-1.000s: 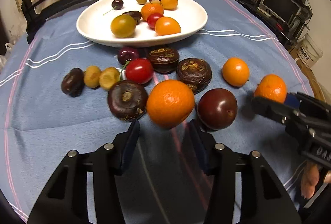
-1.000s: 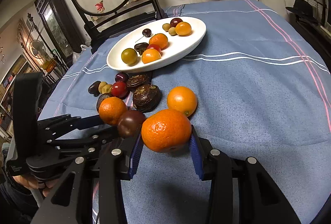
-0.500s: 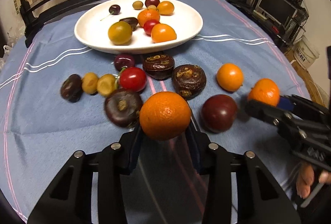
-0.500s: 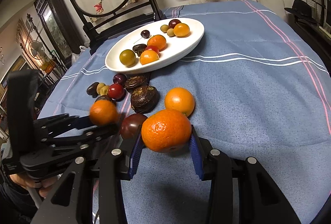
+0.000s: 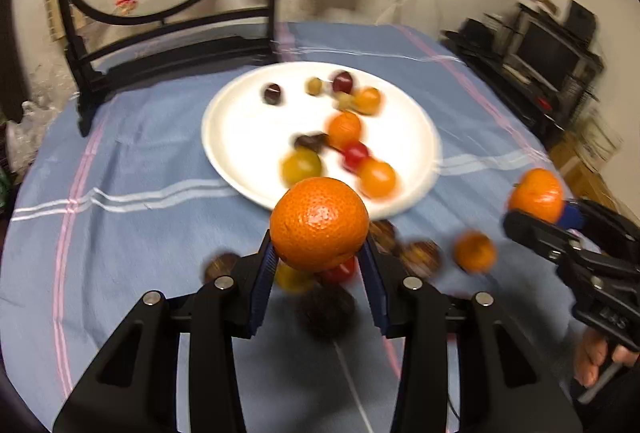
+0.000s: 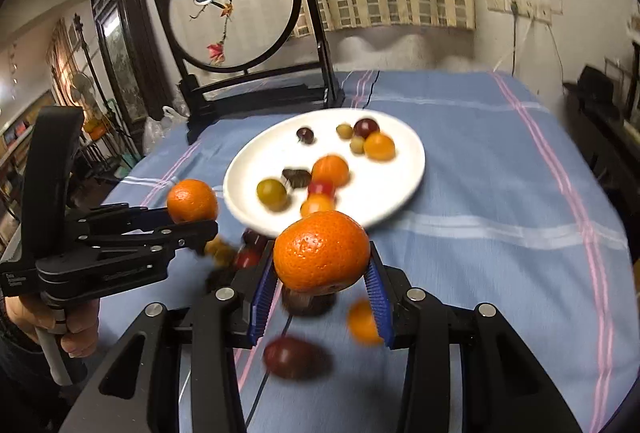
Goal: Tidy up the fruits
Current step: 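Carry both oranges over the white plate and open both tools, then grasp a dark red plum with the right tool while the left tool grasps a dark purple fruit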
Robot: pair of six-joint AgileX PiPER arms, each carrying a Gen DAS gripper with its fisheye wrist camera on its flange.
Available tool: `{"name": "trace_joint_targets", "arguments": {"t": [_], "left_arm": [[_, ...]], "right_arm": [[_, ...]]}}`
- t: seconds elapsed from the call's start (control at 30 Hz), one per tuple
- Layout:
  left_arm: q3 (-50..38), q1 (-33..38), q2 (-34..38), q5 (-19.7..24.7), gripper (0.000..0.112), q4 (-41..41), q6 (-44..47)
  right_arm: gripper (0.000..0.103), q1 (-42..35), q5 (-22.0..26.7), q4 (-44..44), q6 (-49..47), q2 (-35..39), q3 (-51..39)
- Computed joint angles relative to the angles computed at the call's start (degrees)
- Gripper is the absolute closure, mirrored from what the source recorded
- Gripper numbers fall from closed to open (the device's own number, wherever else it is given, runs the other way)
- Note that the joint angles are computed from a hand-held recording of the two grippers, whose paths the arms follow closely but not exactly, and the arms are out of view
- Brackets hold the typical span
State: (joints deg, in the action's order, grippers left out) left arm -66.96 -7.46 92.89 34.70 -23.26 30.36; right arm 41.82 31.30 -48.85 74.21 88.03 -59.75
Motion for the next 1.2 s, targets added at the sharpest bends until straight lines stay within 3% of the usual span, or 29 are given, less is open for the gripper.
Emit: {"name": "trace_joint_targets", "arguments": {"t": [0.17,0.33,0.37,0.4,0.47,0.73,0.9,1.03,1.2], "left_arm": [[-10.74,0.17,10.18,1.15,0.072,6.27,-9.09],[-15.62,-0.25,14.66,1.94,0.071,7.83,-11.45],[-15.42,-0.58,14.57,1.03,0.065,8.90,-12.77],[-14.82,-0.56,14.11,0.43,0.055,8.54,-12.86],[-12.58,0.09,12.47,-0.98,0.047,5.61,-10.74],[1.50,1.18,2.20,-5.48,0.040,2.21,-4.14],[10.51,3.44,-3.82,-6.13,0.029,-3.05,2.77],[15.35,5.74,-6.79,-5.40,0.027,-6.56,8.40],[22.70,6.68,-10.25,-12.75,0.027,-10.36,12.23]], "right_arm": [[0.060,-6.16,1.34,8.71,-11.00,10.36,-11.73],[0.059,-11.23,2.05,22.07,-21.30,18.27,-19.78],[0.055,-11.52,2.21,22.57,-20.92,18.92,-20.17],[0.053,-11.30,1.70,20.95,-18.72,18.89,-19.69],[0.046,-9.91,1.51,15.98,-13.43,17.80,-18.01],[0.045,-4.33,0.48,7.36,-5.84,7.09,-5.07],[0.045,0.33,0.41,1.56,2.57,0.20,4.24],[0.045,3.94,-0.21,0.87,6.04,-2.85,9.10],[0.045,8.83,3.32,0.80,6.70,0.47,7.37]]}}
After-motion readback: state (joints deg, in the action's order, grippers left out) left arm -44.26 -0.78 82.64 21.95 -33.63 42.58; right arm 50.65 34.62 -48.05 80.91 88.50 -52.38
